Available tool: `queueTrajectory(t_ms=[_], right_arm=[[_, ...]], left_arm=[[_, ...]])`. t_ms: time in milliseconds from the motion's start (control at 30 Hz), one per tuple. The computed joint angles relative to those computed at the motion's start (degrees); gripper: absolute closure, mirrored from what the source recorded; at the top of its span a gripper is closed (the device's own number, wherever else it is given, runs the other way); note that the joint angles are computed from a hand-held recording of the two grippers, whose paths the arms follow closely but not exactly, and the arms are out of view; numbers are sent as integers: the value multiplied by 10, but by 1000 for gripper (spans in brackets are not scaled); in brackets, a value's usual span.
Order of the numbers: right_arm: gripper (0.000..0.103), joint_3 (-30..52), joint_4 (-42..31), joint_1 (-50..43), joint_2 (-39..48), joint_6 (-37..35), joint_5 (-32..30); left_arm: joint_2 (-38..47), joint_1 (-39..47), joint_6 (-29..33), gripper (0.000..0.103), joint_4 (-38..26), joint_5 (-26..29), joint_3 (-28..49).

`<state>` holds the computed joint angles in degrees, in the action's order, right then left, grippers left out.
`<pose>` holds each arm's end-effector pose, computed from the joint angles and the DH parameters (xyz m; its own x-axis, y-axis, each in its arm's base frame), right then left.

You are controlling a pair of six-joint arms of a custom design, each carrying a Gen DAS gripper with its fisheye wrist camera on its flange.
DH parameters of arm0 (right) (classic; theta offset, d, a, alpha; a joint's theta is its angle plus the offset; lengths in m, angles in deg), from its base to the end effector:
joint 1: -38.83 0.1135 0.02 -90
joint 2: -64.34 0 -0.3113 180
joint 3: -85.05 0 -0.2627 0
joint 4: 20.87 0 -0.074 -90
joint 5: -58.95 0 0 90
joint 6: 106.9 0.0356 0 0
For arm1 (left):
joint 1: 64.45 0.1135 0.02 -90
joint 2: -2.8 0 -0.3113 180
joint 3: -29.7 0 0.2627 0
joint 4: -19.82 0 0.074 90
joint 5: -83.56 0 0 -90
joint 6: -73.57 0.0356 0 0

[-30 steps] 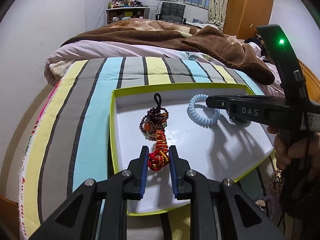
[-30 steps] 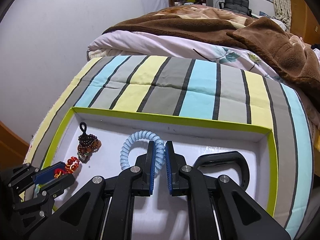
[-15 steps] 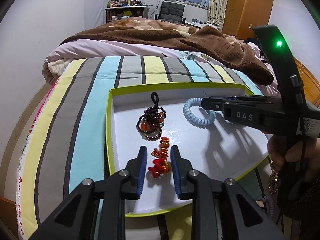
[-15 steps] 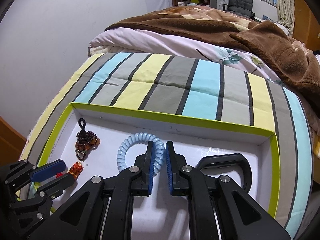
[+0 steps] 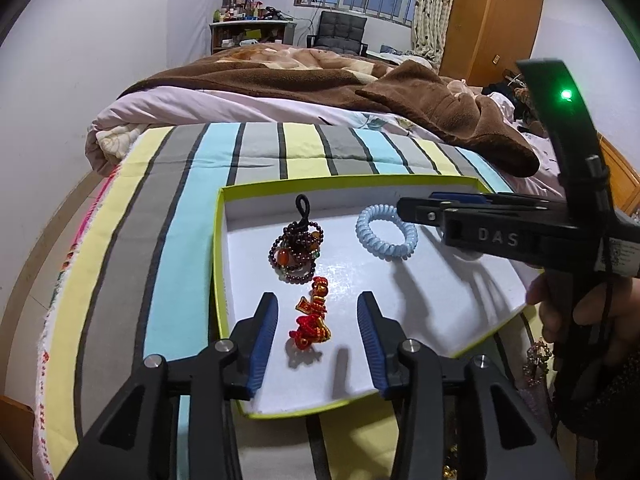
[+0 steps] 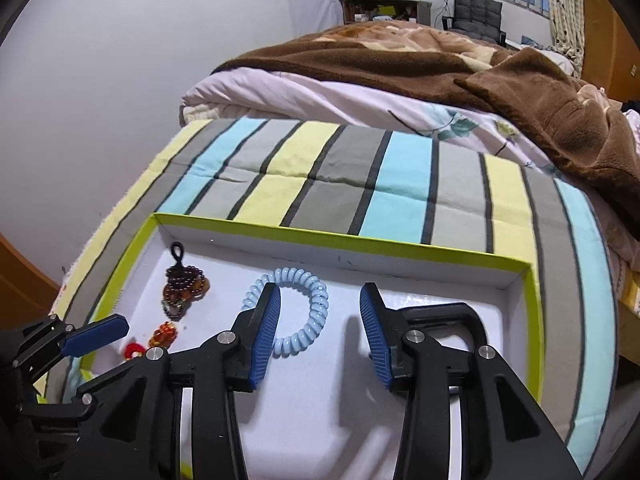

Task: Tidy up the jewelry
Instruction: 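Withdraw both open tools from the tray toward the remaining jewelry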

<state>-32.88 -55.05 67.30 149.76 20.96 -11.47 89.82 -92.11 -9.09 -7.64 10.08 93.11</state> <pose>0.2642 0.1297 0.2290 -0.7641 0.2434 -0.5974 0.2254 0.9684 0.1063 0.2721 -0.1540 0.2350 -0.6063 0.4561 -0.6515 0.6864 0.7138 -0.1391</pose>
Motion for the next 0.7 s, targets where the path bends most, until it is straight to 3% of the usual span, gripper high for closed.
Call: queueTrajectory(t_ms=[367,700], right_arm=[[61,-44,-54,87,-112,83,58],[61,-78,-176,228,-208,236,153]], left_arm=[[-106,29,-9,53,-30,48,-49],[-216,77,-9,47,-61,96,-104]])
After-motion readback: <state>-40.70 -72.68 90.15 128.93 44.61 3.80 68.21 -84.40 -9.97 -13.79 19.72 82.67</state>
